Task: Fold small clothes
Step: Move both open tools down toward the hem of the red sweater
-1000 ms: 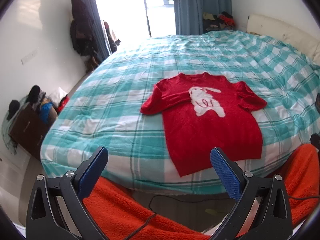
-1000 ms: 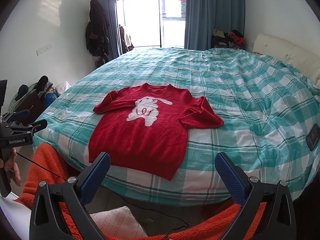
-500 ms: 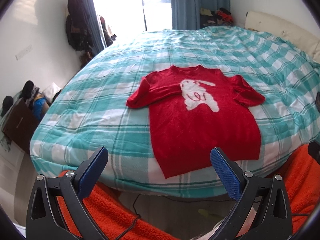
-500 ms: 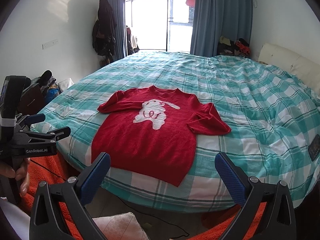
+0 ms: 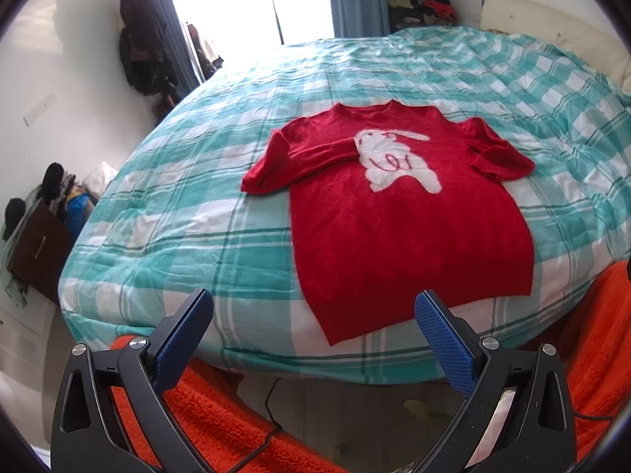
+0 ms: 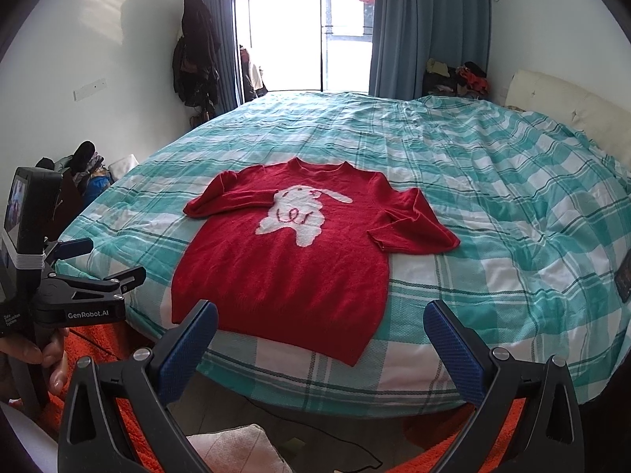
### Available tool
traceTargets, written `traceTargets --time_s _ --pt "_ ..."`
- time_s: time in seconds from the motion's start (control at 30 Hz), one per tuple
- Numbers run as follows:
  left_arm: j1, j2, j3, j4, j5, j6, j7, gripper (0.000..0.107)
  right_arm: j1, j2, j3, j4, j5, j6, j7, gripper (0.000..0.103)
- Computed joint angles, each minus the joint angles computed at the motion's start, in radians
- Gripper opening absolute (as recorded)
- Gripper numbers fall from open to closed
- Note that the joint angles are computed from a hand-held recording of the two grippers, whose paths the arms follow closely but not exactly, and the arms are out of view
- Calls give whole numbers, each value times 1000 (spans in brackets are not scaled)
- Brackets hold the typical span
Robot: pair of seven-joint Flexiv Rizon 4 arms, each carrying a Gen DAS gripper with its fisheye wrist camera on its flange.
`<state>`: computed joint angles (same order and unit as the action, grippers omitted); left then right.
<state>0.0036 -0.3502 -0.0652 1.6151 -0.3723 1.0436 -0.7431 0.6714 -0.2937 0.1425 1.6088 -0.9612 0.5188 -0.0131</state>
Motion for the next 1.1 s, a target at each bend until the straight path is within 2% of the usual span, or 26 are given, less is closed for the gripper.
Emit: traceTargets --time_s 0.47,0.87,1.0,1.1 --pt "-30 -5 4 10 69 46 28 102 -16 -4 -1 4 35 35 -13 103" --pt "-27 -18 -7 -4 58 56 32 102 -21 -10 -6 2 43 57 -37 103" --pt "-24 -24 -7 -10 54 44 36 102 -20 -20 -8 -4 51 64 -55 103" --pt "-23 -41 9 -42 62 0 -7 102 -20 -28 -9 -11 67 70 -71 103"
